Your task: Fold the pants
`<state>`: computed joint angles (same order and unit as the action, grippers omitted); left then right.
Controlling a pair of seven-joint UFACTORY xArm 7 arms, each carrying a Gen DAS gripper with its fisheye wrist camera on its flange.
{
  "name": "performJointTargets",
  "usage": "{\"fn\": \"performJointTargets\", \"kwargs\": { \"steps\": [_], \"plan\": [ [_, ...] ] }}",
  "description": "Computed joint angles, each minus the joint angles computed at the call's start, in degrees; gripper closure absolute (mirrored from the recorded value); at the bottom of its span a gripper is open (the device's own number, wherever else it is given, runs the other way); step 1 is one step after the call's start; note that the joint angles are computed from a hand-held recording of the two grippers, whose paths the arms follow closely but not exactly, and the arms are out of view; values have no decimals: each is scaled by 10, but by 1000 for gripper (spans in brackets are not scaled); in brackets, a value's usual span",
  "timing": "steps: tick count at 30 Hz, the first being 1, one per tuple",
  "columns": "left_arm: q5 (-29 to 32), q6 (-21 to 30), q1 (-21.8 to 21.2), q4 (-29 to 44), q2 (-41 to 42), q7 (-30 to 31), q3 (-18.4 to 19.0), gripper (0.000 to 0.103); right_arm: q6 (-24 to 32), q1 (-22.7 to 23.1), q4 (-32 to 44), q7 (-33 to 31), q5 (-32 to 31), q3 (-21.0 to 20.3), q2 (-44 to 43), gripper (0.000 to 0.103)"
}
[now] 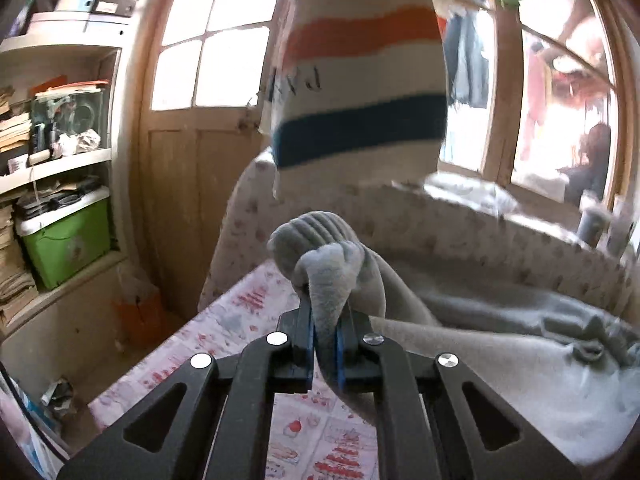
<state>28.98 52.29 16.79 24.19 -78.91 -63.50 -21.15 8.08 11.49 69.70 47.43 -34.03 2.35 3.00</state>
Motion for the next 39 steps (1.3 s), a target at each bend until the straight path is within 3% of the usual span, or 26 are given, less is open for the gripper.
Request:
{"fn": "performJointTargets", "kwargs": {
  "steps": [5, 13, 15, 19, 22, 24, 25, 26, 27, 28, 30, 32, 35, 37, 39],
  "plan": [
    [-4, 39, -7, -9, -36, 28, 38, 95, -10, -9, -15, -1, 13, 3, -19, 99],
    [-64, 97, -60, -88, -91, 30, 46, 94, 20, -23, -59, -33, 45, 17, -33, 99],
    [-76, 112, -71, -110, -114, 27, 50, 93, 34, -25, -69, -22, 26, 20, -33, 99],
    [-92, 138, -92, -126, -113, 36, 55, 85, 82, -23, -75, 63, -92, 29, -45, 98],
    [-94, 146, -108, -140, -151, 44, 63, 82, 128, -30, -83, 180, -218, 49, -74, 77],
    [-99, 152, -115, -139, -169, 56, 77, 78, 161, -40, -95, 274, -301, 65, -101, 34],
    [-102, 160, -113, -133, -170, 62, 78, 59, 160, -57, -108, 321, -334, 80, -121, 32],
    [-103, 176, -104, -120, -158, 62, 65, 21, 153, -50, -115, 345, -348, 74, -130, 32],
    [-98, 196, -93, -104, -140, 63, 43, 6, 139, -40, -122, 344, -339, 64, -137, 32],
    [-86, 207, -97, -101, -139, 72, 25, 1, 101, -49, -130, 328, -318, 69, -143, 32],
    [-61, 235, -118, -99, -150, 98, -11, 4, 32, -42, -135, 286, -273, 69, -140, 32],
    [-39, 243, -125, -88, -143, 114, -16, 6, 9, -39, -121, 258, -258, 88, -125, 32],
    [-8, 199, -126, -81, -141, 133, 32, 6, 19, -34, -68, 272, -312, 133, -86, 32],
    [-5, 157, -115, -73, -115, 151, 83, 14, 33, -7, -34, 278, -334, 141, -58, 32],
    [-9, 103, -104, -70, -85, 179, 149, 19, 21, 21, -11, 253, -318, 140, -35, 32]
  ]
}}
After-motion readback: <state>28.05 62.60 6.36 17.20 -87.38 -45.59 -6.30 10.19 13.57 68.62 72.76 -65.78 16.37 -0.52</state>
